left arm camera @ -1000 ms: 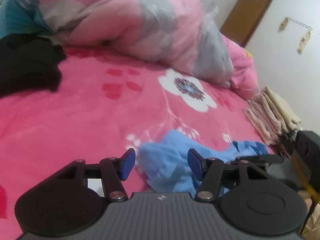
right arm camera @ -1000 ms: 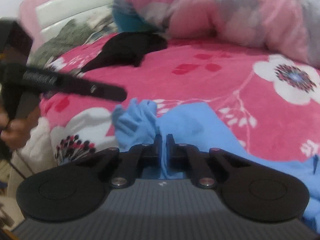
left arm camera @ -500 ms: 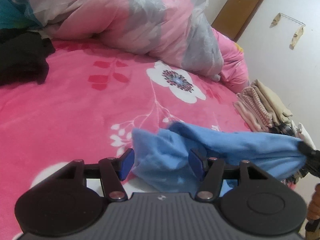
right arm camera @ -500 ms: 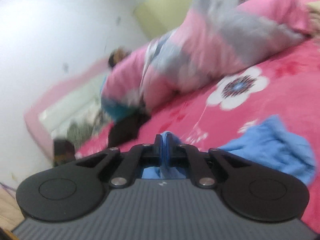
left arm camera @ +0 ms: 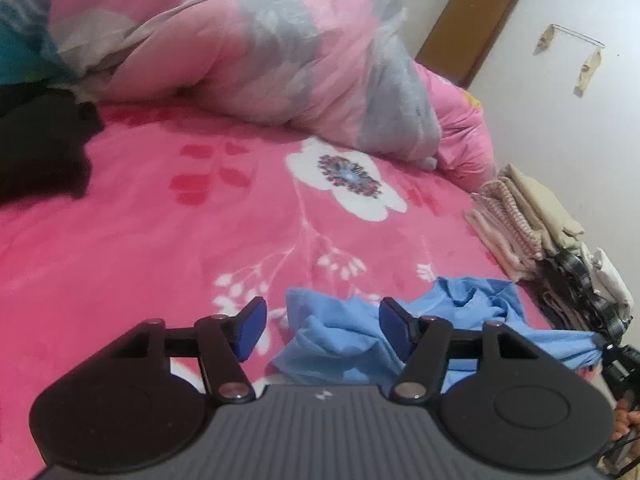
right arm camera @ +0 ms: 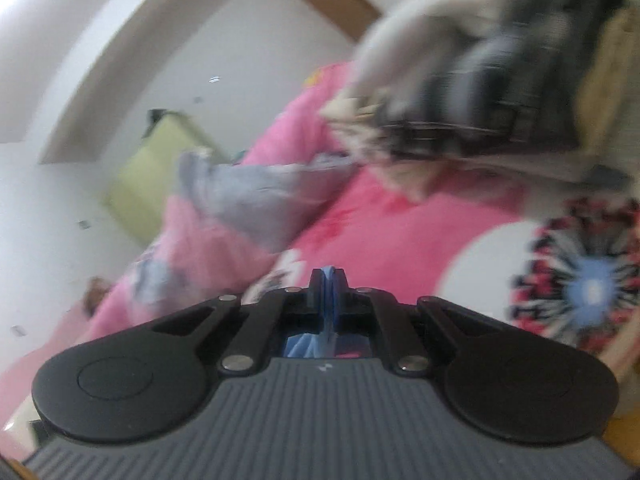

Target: Fold clothes

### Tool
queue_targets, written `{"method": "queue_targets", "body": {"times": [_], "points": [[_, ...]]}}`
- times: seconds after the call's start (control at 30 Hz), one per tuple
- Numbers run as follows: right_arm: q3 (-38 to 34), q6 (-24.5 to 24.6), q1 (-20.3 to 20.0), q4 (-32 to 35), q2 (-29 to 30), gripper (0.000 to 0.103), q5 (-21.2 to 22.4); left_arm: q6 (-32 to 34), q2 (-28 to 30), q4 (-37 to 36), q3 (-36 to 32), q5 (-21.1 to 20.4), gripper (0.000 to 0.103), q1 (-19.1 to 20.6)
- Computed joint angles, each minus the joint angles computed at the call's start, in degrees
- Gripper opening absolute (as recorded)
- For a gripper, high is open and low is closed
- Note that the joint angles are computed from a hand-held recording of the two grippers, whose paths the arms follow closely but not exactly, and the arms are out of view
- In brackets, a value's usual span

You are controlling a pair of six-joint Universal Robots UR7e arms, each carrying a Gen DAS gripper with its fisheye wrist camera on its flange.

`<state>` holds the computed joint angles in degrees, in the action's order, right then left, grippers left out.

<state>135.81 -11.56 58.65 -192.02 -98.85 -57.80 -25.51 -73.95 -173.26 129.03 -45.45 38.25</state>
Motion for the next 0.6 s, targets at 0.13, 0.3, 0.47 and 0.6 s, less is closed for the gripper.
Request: {"method": "queue_targets", "body": {"times": [0.13, 0.3, 0.47, 0.6], "points": [[-0.13, -3.99, 4.06, -0.5, 0.15, 0.007, -13.58, 2.11, 3.2, 2.3, -3.39, -2.89, 0.076, 1.09], [1.22, -8.22, 7.46, -6.7, -1.3, 0.021, -20.73, 0.82, 7.05, 7.82, -6.88, -4.09, 0.054, 2.14], [-0.77, -20.03, 14.41, 4.4, -0.88, 0.03, -15.58, -1.35, 6.32, 6.27, -5.03, -7.24, 0.009, 3.55], [-6.31, -28.66, 22.39, 22.15, 6.11, 0.033, -13.45, -2.5, 3.13, 1.43, -0.54, -5.53, 0.007, 1.51]]}}
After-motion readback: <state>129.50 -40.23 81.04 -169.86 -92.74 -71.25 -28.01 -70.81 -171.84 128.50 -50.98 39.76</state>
